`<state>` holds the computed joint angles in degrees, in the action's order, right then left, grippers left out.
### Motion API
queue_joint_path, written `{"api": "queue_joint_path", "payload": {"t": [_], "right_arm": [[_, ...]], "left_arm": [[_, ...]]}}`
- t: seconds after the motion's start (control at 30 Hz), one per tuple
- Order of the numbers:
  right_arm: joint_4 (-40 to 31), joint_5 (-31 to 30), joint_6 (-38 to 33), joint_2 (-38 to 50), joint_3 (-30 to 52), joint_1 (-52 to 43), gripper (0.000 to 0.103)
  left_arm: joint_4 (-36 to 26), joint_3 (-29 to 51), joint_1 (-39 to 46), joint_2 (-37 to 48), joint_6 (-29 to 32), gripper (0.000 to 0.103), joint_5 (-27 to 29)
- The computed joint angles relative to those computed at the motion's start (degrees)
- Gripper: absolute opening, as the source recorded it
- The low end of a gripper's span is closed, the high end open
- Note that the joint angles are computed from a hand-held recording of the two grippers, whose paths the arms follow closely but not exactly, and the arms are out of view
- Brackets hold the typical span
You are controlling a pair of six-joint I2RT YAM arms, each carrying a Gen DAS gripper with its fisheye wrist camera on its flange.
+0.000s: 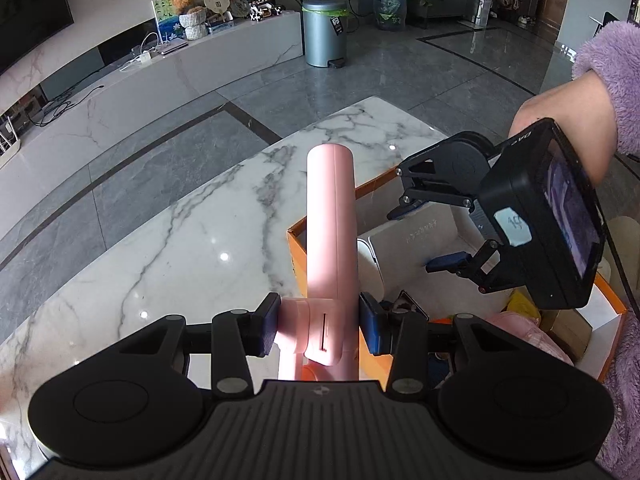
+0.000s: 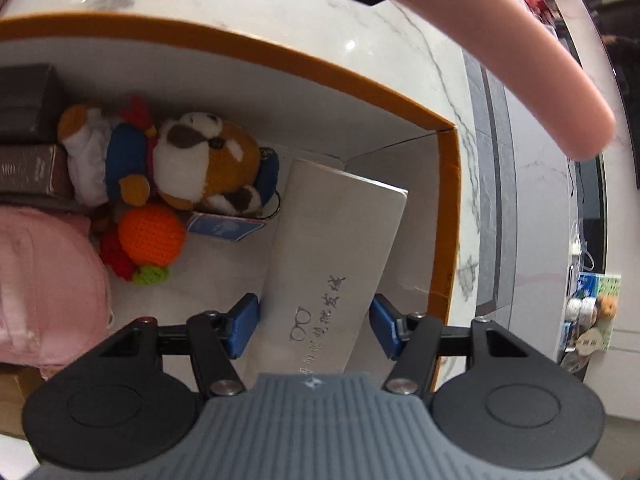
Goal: Organize objects
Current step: 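Lower the glasses case into the box with the right tool and release it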
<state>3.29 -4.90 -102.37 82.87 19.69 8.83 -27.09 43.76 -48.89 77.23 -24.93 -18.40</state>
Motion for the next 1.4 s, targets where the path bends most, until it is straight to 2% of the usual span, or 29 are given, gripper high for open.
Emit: {"api": "queue_joint_path", "payload": {"t": [0.17,0.3,0.47,0.63,0.8,0.87,0.93,0.97,1.03,1.2,1.3,1.4], "right_arm": [[6.62,-0.39,-4.87,5.11,-0.27,0.09,0.062],[6.07,-0.76,-1.49,7.96,1.98,1.17,0.062],[7.44,-2.36,-0.78,8.25,1.20,1.59,0.061],[3.67,-5.80,-0.19,3.02,0.83,-0.85,0.066],[-6.30,-4.83,3.90,-1.34,3.81,-2.72,0.064],[-8.71,-3.81,6.31,-1.02,4.79,-3.08,0.062],[-7.04,-3.43,8.19,-0.15,4.19,-3.43,0.060],[-4.51,-3.74,8.61,0.31,3.19,-3.57,0.052],[-0.77,-3.98,9.46,1.90,1.96,-3.51,0.041],[-0.28,-5.54,14.37,1.58,1.62,-1.35,0.043],[-3.67,-5.04,15.59,-2.45,1.36,-0.86,0.036],[-15.09,-8.26,14.62,-11.07,3.38,-4.11,0.037]], "left_arm": [[0.58,-0.39,0.58,0.42,0.16,0.048,0.07],[0.49,-0.07,0.93,1.21,0.92,0.048,0.57],[0.31,0.65,0.97,2.11,0.96,0.048,0.09],[-0.27,1.29,0.39,2.33,0.36,0.048,-0.53],[-1.07,2.27,-0.79,2.04,0.38,0.048,-1.18],[-1.41,2.77,-1.15,2.16,0.47,0.048,-1.54],[-1.65,3.26,-1.25,2.50,0.83,0.048,-1.80],[-1.78,3.48,-1.31,2.64,0.89,0.048,-1.90],[-1.76,4.06,-1.53,3.38,1.00,0.048,-2.21],[-2.54,6.02,-2.16,5.17,1.81,0.048,-2.79],[-3.11,7.95,-3.43,6.85,2.78,0.048,-3.45],[-3.19,10.71,-4.76,9.02,4.92,0.048,-3.51]]}}
